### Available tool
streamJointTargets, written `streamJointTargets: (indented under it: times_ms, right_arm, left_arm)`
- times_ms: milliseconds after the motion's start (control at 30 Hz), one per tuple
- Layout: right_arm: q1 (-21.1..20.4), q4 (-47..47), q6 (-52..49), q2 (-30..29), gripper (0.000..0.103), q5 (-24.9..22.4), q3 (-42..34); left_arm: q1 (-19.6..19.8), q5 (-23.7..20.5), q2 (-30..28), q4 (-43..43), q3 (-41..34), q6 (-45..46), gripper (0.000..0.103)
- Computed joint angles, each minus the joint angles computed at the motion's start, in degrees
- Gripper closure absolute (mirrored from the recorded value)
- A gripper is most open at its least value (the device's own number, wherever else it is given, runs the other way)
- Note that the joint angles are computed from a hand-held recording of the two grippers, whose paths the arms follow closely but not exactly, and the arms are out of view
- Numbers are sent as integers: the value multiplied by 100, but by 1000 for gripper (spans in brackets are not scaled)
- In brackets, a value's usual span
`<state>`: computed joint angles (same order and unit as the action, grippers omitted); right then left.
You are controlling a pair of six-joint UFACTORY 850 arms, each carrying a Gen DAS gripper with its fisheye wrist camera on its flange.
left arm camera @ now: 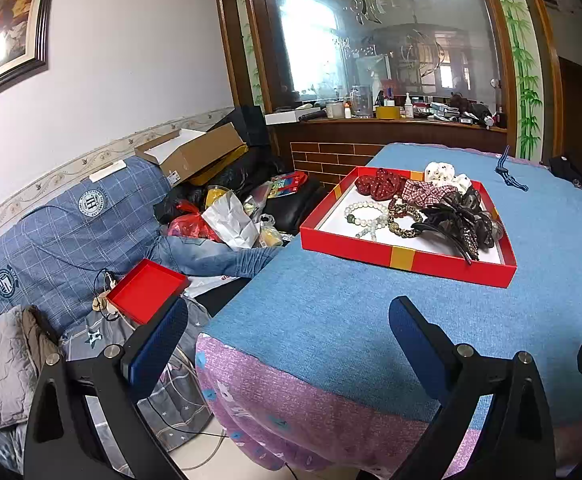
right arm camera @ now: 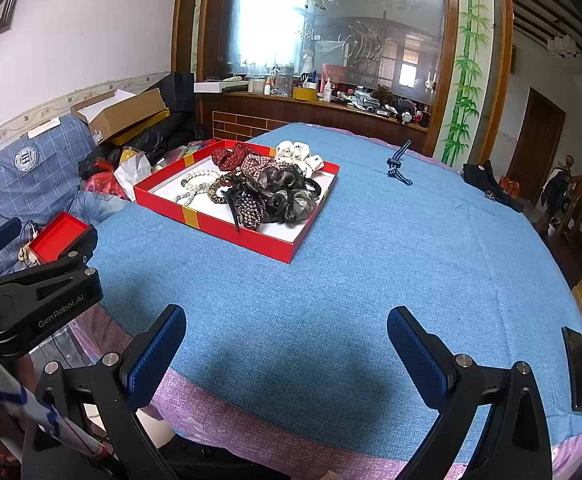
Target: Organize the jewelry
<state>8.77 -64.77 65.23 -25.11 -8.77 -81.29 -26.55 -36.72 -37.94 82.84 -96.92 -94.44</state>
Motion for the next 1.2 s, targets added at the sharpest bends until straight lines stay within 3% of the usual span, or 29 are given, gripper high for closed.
streamJointTargets:
  times_ms: [1200]
  right_arm:
    - [-10, 222, -242, -6, 1, -3, -19]
  left_arm:
    - [9, 49, -1, -99, -45, 172, 3]
